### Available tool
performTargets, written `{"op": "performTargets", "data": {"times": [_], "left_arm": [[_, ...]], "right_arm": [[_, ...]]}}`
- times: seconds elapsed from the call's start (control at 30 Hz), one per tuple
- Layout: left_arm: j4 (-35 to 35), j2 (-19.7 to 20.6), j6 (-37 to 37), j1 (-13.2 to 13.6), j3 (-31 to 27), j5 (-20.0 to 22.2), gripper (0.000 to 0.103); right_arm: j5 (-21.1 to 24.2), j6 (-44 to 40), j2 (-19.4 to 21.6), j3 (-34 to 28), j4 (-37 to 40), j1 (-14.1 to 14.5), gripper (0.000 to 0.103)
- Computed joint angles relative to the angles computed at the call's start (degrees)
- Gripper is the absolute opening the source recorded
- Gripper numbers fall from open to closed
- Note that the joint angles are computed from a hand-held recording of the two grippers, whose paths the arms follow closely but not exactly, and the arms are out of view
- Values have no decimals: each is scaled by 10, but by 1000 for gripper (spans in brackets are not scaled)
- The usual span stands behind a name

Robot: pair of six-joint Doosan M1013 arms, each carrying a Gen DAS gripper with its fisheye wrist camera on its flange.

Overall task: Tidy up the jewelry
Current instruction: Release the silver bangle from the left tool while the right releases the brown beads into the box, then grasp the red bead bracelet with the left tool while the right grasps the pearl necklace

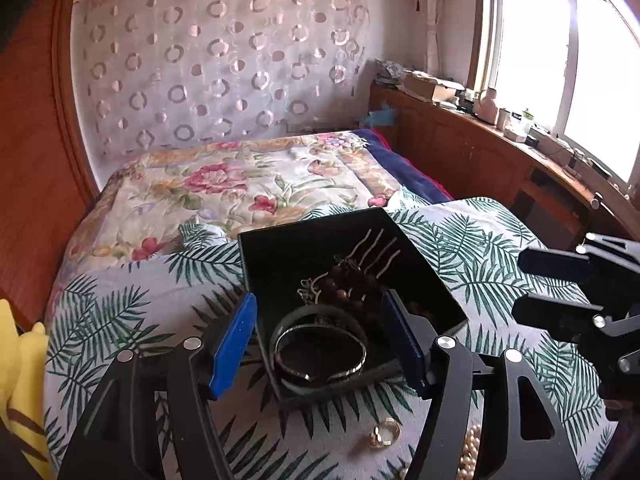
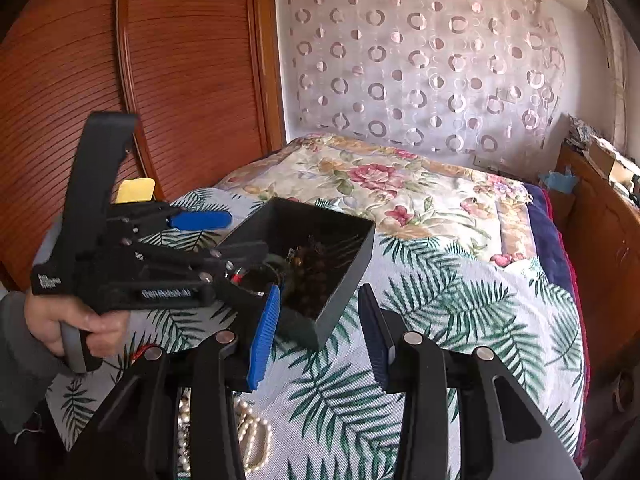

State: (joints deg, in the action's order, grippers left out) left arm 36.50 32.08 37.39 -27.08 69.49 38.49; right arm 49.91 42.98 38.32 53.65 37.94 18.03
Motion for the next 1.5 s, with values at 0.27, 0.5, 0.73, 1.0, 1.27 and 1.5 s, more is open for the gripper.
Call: {"op": "performTargets", "data": {"times": [0.27,0.5,0.73,1.0,1.27,1.5], "left_arm": [[84,-40,-76,-16,65,-20,81],[161,-77,-180,-28,128,-45,95],[192,-99,-231,-38,167,-46,95],[187,-115,-255,-42,202,-41,95],[143,-121,-226,-44,215,-27,95],[114,-121,-199,-46,218,-22,95]], "right_arm": [[19,-26,-23,56,7,-3,32],[41,-28,-30,85,-33,2,19],[57,-25,-32,99,-62,4,15],[38,-14,-32,101,-95,13,15],[7,-29,-39,111,-112,17,5],[-27,-56,-61,131,-55,2,5]]}}
